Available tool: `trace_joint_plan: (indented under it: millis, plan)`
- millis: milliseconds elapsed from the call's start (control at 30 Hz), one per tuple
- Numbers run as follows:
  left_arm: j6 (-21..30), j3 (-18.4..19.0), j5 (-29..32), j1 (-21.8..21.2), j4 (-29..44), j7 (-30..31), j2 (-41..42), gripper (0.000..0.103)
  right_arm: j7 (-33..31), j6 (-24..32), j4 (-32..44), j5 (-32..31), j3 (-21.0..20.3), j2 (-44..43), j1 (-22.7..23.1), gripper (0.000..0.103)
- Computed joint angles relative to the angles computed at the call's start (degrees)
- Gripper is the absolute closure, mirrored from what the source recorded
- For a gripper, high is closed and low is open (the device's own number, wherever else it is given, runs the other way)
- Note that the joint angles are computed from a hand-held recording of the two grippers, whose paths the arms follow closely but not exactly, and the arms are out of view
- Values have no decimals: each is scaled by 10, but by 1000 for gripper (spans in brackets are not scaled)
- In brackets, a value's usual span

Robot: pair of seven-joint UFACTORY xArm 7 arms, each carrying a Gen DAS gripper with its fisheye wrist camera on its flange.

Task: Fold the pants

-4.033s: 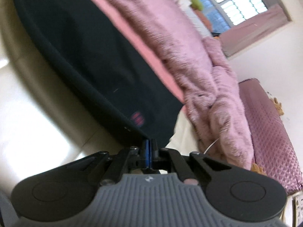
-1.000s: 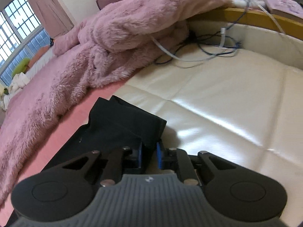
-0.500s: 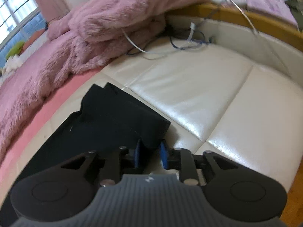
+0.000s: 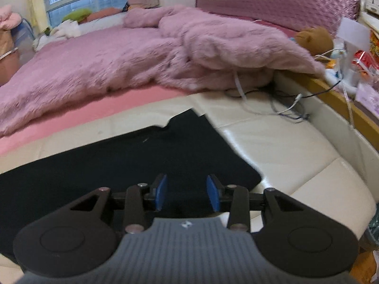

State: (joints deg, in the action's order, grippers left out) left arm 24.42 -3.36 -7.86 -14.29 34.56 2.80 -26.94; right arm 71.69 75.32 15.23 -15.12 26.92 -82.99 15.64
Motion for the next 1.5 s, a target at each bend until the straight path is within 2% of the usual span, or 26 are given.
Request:
trace_joint_plan:
  millis: [133, 167, 200, 233, 300, 333, 467, 567, 633, 800, 867, 967, 1067, 1233, 1400, 1500]
  plan:
    - [-13, -49, 82, 44, -17, -35, -1, 44, 8, -28, 5, 5, 5, 25, 1, 69]
    - [-10, -50, 94, 46, -21, -35, -7, 58, 6, -32, 9, 2, 4, 34, -1, 69]
    - [-9, -52, 104, 47, -21, -37, -5, 67, 4, -31, 13, 1, 5, 38, 0, 69]
    - [-1, -44, 101, 41, -18, -34, -4, 80, 1, -32, 14, -3, 3, 41, -1, 69]
    - [-3, -19, 74, 24, -14, -26, -6, 86, -7, -30, 19, -9, -1, 45, -2, 69]
    - [-6, -6, 59, 16, -10, -19, -7, 94, -13, -28, 21, -12, -5, 45, -2, 69]
    - [-22, 24, 23, 8, 32, 9, 8, 102, -64, -37, 17, -34, -42, 41, -9, 69]
    - [-9, 37, 2, 16, 99, 20, 49, 103, -128, -70, 3, -55, -94, 28, -24, 69]
    - [-3, 31, 4, 33, 141, 16, 81, 103, -182, -106, -6, -71, -141, 21, -46, 69]
    - [29, 4, 61, 78, 235, -26, 156, 103, -349, -196, -2, -113, -279, 71, -102, 70]
    - [50, -1, 78, 84, 259, -42, 176, 103, -411, -229, 8, -126, -325, 114, -122, 68]
    - [76, 6, 47, 75, 271, -11, 186, 102, -481, -282, 22, -135, -382, 182, -151, 67]
    - [78, 4, 37, 70, 256, 7, 178, 97, -544, -326, 34, -123, -433, 243, -160, 68]
    - [91, -3, 47, 68, 239, -4, 174, 90, -642, -373, 49, -80, -491, 317, -148, 68]
    - [101, -6, 64, 71, 228, -29, 173, 88, -728, -379, 68, -25, -521, 371, -128, 66]
    - [106, -3, 58, 68, 223, -22, 168, 87, -761, -389, 72, 8, -528, 394, -127, 64]
